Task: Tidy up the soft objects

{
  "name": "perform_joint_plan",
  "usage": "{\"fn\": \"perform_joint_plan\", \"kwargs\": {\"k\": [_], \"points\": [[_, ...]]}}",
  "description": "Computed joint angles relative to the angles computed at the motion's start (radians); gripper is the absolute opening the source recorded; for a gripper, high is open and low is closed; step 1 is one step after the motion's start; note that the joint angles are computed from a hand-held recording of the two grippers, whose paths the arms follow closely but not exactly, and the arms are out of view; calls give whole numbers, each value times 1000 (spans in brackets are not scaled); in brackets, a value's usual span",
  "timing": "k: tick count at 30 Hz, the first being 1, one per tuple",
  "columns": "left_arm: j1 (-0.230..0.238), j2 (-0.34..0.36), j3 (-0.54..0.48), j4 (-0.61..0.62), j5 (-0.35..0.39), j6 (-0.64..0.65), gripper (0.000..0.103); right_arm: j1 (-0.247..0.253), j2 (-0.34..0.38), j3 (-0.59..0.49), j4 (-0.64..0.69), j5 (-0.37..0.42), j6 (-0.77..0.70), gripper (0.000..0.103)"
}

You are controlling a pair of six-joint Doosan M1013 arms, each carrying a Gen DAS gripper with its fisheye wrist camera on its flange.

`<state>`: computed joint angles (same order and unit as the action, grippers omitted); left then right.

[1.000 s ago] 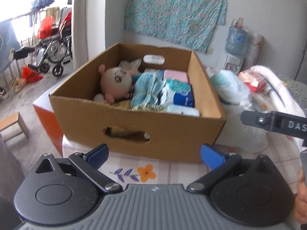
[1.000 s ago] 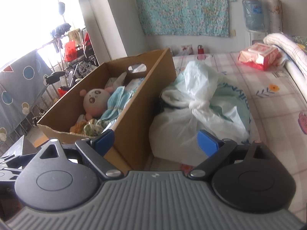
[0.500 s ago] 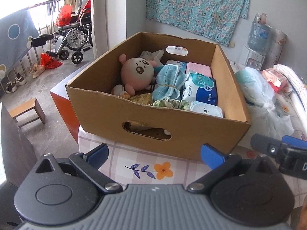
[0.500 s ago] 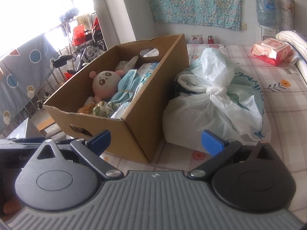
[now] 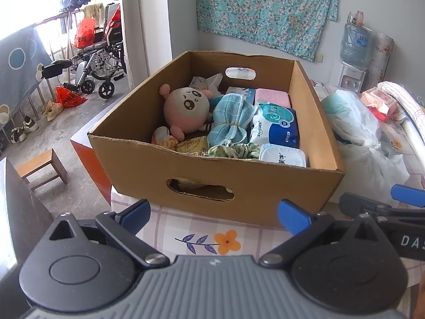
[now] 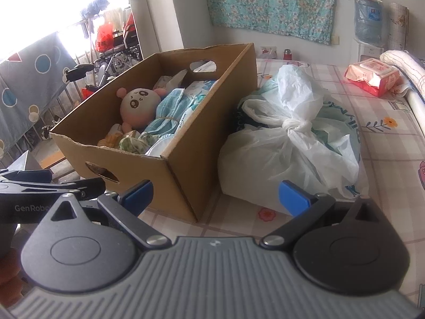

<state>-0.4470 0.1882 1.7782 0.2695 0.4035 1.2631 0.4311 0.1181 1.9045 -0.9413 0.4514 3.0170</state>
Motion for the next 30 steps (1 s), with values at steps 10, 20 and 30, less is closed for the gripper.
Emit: {"fn": "perform_joint_plan", "kwargs": {"k": [10, 20, 30], "points": [[-3, 1, -1, 13, 8, -8, 103, -2, 6, -7, 26, 16, -34, 101], [-3, 1, 0, 12, 8, -6, 102, -2, 9, -11, 41, 22, -50, 101], [3, 2, 3, -15, 11, 19, 102, -4, 11, -11, 56, 22, -63, 101]]}}
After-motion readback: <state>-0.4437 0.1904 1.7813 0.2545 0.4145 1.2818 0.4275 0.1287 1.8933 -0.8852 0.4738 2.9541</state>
